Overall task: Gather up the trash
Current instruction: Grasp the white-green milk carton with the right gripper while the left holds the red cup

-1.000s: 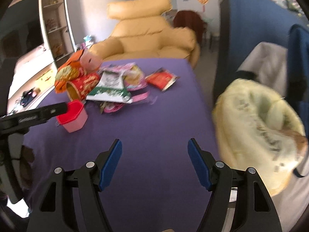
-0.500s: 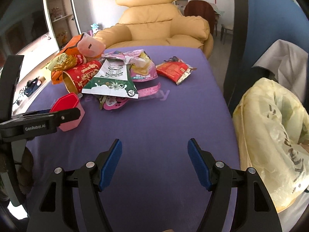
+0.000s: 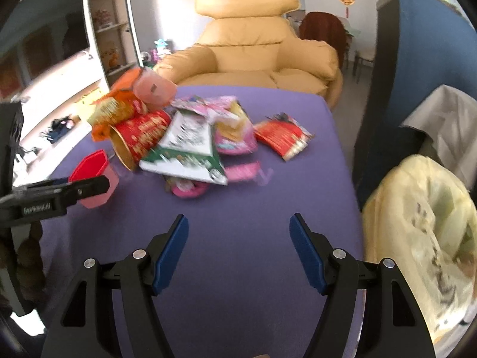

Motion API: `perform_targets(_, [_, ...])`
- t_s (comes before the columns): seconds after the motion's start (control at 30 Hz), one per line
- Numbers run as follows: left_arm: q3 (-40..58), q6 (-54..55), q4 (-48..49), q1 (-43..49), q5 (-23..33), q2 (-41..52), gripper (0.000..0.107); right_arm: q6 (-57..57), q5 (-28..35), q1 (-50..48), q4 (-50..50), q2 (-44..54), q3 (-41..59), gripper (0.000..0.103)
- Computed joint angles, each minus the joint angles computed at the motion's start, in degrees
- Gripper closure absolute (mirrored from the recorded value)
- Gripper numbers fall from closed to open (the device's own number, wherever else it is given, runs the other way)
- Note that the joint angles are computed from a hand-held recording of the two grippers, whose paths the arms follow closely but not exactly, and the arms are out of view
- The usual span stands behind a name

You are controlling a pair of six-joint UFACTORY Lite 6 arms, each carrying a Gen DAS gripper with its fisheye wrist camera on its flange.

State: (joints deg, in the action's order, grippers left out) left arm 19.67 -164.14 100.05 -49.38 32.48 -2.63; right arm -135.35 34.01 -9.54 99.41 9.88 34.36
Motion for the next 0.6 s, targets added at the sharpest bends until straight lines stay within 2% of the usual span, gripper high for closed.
perform_targets(0.07, [-2.1,3.6,-4.1,-0.8,1.3,-3.6,0.043,6.4,1.1,2.6,-3.8,-0.1,2.7,0.036])
perform_targets(0.13, [-3.7,5.8,-7.0,-1.2,2.5,-5.9,0.043,8.7,0.9,6.5,-3.5,-0.5,5.1,0.036])
perform_targets(0.27, [-7.0,3.9,-7.1,0.0,2.9,-8.8,0.043,9.0,-5.2,17.0,2.2,3.5,12.7,0.036])
perform_targets(0.37, [-9.7,-0.2,-4.3,0.7,1.9,-10.9,0.043,19.9,-9.7,22.1,-4.4,12.1,23.4,0.036])
perform_targets(0.43, [-11.1,-2.9,-2.7,0.4,1.7,-11.6,0.043,30.5,-12.1,24.0,-12.8,18.1,30.3,0.036])
perform_targets(0.53, [-12.5,-9.8,4.9,1.6,0.1,-11.0,0.043,43.6,-12.6,24.2,-24.1,23.8,36.3,0.037])
perform_targets(0.6, [-12.7,-13.1,8.5,1.7,-0.2,-9.5,0.043,44.2,-9.4,22.2,-25.4,23.9,35.3,0.050])
